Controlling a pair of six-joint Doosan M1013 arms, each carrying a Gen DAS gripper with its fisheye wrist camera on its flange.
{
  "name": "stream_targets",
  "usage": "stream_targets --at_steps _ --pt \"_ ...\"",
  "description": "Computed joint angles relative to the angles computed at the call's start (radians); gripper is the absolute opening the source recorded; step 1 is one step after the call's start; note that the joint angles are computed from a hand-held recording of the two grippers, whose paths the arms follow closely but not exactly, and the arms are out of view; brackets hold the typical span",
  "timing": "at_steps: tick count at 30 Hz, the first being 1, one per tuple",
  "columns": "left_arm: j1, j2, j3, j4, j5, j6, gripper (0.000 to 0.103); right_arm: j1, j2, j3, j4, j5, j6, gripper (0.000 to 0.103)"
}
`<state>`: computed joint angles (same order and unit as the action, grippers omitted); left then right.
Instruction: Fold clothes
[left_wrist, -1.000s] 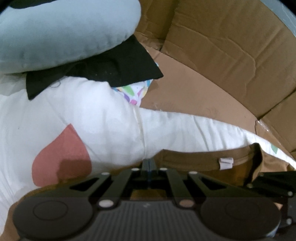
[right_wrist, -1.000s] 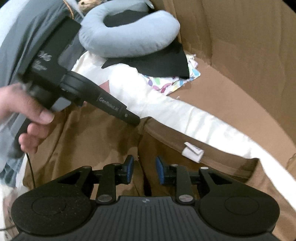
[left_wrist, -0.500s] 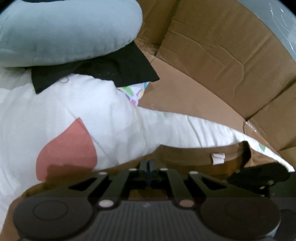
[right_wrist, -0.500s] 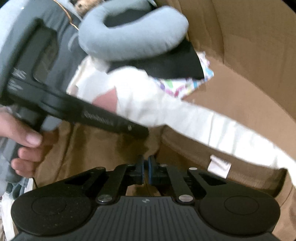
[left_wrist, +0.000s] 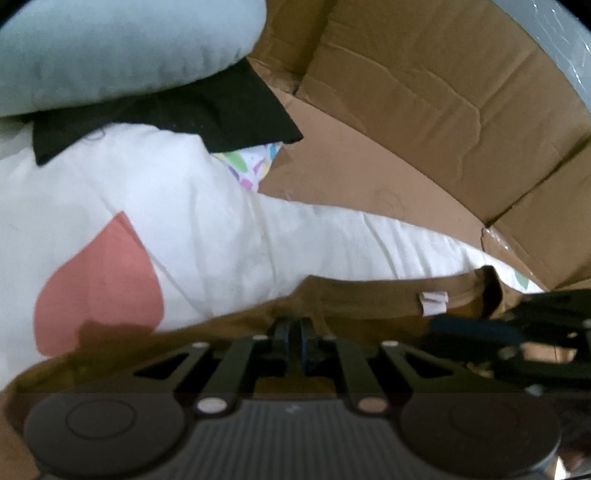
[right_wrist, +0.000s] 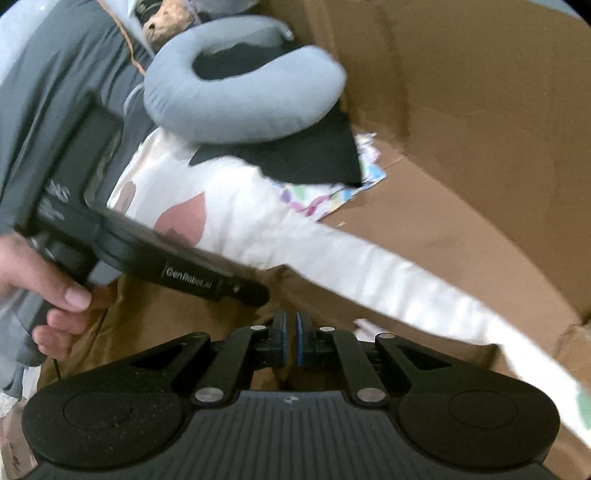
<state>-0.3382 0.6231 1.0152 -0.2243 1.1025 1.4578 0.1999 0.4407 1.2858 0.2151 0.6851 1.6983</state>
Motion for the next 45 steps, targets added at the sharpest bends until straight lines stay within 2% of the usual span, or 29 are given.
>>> stream_targets --at_steps 2,6,11,14,18,19,22,24,29,33,36,39,42,45 --pt "0.003 -0.004 0.009 -0.014 -0.015 -0.001 0.006 -0.007 -0.016 0.011 -0.042 0.001 0.03 0.01" --pt "0.01 -0.025 0.033 -0.043 -0.046 0.027 0.009 -0.018 -0.056 0.045 -0.124 -0.001 0.081 0.03" --pt "0.007 -0.065 0.075 -0.05 -0.081 0.086 0.014 -0.026 -0.109 0.108 -0.195 0.014 0.098 0.031" --pt "-0.002 -0.091 0.112 -0.066 -0.104 0.148 0.032 -0.02 -0.13 0.145 -0.233 0.031 0.102 0.036" --pt "-0.028 -0.123 0.172 -0.039 -0.157 0.215 0.067 -0.01 -0.138 0.179 -0.261 0.04 0.113 0.038" --pt "-0.035 -0.131 0.186 -0.03 -0.171 0.231 0.072 -0.007 -0.137 0.183 -0.272 0.04 0.119 0.038" --pt "-0.052 -0.144 0.216 -0.027 -0.189 0.279 0.073 0.003 -0.134 0.189 -0.315 0.04 0.143 0.043" --pt "-0.063 -0.147 0.229 0.004 -0.203 0.275 0.075 0.006 -0.131 0.191 -0.334 0.032 0.161 0.052" --pt "-0.076 -0.15 0.253 0.085 -0.235 0.213 0.076 0.0 -0.118 0.188 -0.342 0.028 0.179 0.052" --pt "-0.079 -0.161 0.282 0.132 -0.282 0.144 0.072 0.013 -0.091 0.165 -0.427 0.058 0.237 0.052" --pt "-0.081 -0.175 0.304 0.153 -0.316 0.116 0.071 0.015 -0.078 0.155 -0.447 0.044 0.276 0.052" --pt "-0.082 -0.197 0.327 0.175 -0.347 0.068 0.058 0.014 -0.068 0.143 -0.459 0.036 0.307 0.052" --pt "-0.071 -0.236 0.367 0.152 -0.396 0.062 0.058 0.01 -0.079 0.146 -0.439 0.02 0.316 0.052" --pt "-0.061 -0.271 0.394 0.179 -0.406 0.042 0.058 0.009 -0.095 0.154 -0.421 0.013 0.311 0.051"
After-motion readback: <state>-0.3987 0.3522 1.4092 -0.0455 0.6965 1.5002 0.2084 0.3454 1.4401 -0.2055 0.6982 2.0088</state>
